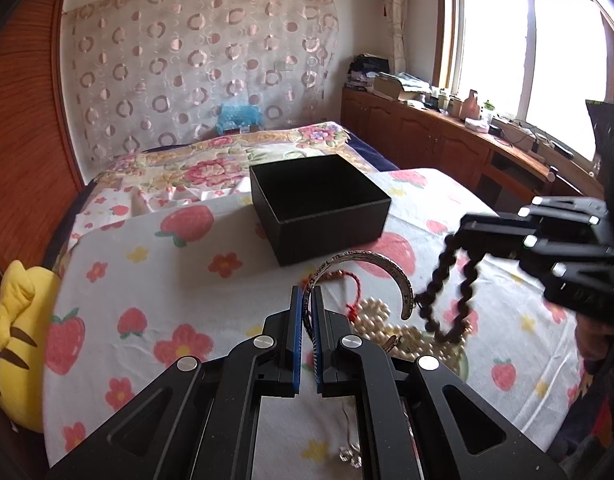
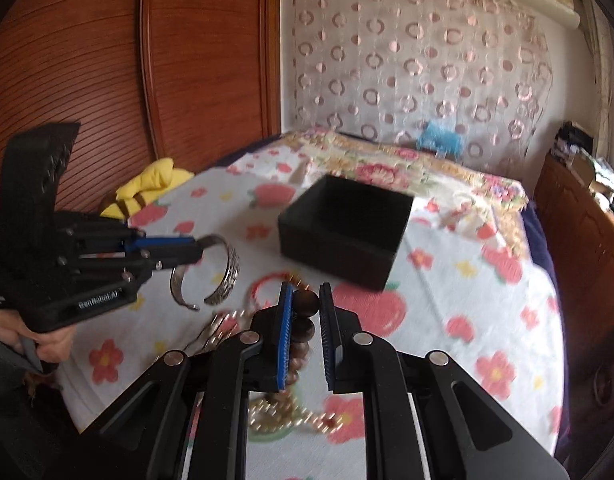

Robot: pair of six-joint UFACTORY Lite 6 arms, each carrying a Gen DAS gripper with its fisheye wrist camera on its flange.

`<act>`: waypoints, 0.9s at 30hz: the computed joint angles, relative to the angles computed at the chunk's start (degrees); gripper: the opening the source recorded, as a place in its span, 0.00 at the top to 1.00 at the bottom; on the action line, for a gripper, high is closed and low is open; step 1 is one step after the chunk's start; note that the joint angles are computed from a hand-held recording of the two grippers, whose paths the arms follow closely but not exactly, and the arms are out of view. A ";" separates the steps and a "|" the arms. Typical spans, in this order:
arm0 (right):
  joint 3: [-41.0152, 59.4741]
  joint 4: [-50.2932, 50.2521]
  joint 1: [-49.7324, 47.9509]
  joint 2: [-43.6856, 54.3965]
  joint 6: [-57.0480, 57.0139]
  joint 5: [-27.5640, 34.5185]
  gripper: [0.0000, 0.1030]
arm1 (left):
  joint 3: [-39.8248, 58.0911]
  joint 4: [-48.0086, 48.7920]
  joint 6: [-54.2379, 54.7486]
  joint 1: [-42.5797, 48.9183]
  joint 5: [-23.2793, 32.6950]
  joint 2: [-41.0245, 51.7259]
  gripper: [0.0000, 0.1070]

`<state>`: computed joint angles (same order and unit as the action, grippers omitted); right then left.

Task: Organize jewelry
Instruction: 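Carry both items into the black box and open both tools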

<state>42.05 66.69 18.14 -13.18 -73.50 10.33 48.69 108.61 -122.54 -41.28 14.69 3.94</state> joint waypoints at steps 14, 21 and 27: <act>24.96 -3.23 -8.25 18.67 2.86 4.08 0.85 | 18.19 -19.63 24.18 5.63 -2.44 13.08 0.97; 37.28 -8.46 -10.06 27.93 8.60 6.35 0.85 | 32.55 -42.70 47.96 7.95 -2.49 23.13 0.97; 45.32 -14.15 -10.37 33.56 15.32 9.20 0.85 | 44.87 -60.92 66.32 8.71 -0.59 31.26 0.96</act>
<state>87.37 52.54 7.77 20.38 -58.18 19.52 93.56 47.68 -56.22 -32.56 14.10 35.21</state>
